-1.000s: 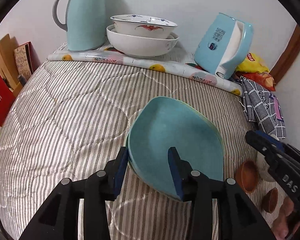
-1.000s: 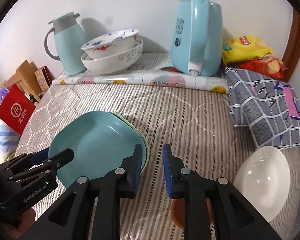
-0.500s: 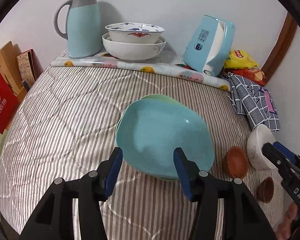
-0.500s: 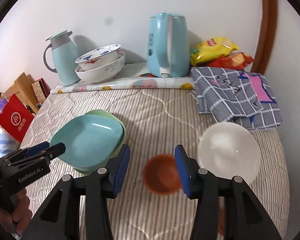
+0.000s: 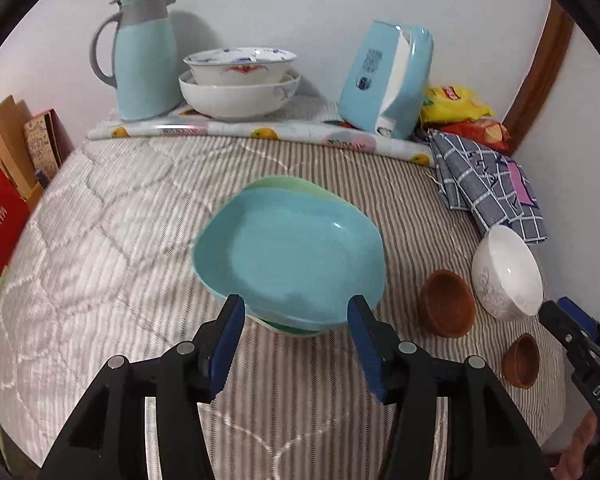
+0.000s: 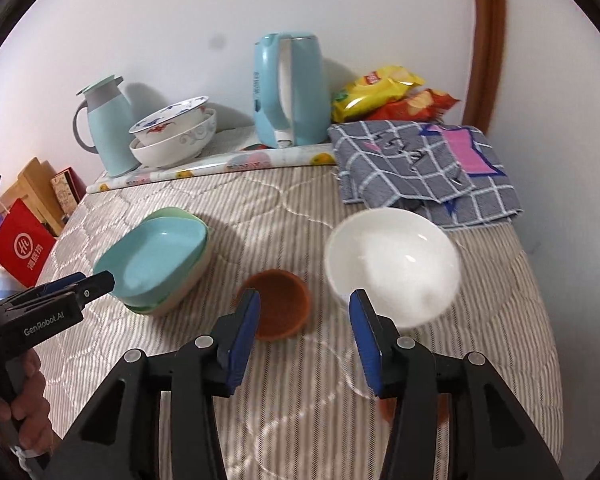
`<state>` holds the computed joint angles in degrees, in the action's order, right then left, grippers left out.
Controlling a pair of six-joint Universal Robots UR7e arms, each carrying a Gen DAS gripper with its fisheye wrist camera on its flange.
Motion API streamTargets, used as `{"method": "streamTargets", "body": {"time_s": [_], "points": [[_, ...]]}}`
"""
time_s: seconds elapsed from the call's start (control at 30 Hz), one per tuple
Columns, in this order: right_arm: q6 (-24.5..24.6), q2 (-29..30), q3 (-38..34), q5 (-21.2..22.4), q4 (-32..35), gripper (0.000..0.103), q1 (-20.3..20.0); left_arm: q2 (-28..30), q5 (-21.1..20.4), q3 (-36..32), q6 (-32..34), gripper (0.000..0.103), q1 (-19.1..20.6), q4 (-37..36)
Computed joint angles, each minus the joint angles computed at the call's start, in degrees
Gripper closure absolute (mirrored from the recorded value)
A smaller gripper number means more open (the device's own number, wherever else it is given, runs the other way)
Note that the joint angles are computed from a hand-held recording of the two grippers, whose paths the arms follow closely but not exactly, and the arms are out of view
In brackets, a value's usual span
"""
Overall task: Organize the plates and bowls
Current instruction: 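Move the right gripper to a brown clay bowl while the left gripper approaches the other brown bowl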
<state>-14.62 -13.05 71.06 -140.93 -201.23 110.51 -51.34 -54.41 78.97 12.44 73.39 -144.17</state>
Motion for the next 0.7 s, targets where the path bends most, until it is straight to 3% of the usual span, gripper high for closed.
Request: {"method": "streamTargets", "body": {"time_s": [0.1, 0.2, 0.3, 0.4, 0.7], "points": [[0.4, -1.0, 2.5, -1.0, -1.8, 0.057, -0.2, 0.6, -0.5, 0.2, -0.8, 0.052, 0.1, 0.3], [1.6, -2.0, 5.0, -2.3, -3.0, 0.056, -0.7, 1.8, 1.9, 0.4, 0.2, 0.052, -0.2, -2.2], [2.4, -2.8, 6.7, -3.4, -4.0, 0.056, -1.2, 2.9, 0.6, -1.9, -1.3, 0.052, 0.5, 1.2], [3.3, -3.3, 7.7, -3.8, -5.0, 0.056, -1.6, 3.6, 1.9, -2.7, -1.0, 0.052, 0.7, 1.0], [4.1, -4.2, 10.3, -4.7, -8.2, 0.056, -2.7, 2.6, -1.7, -1.7, 0.6, 0.052, 0.3, 0.1]]}}
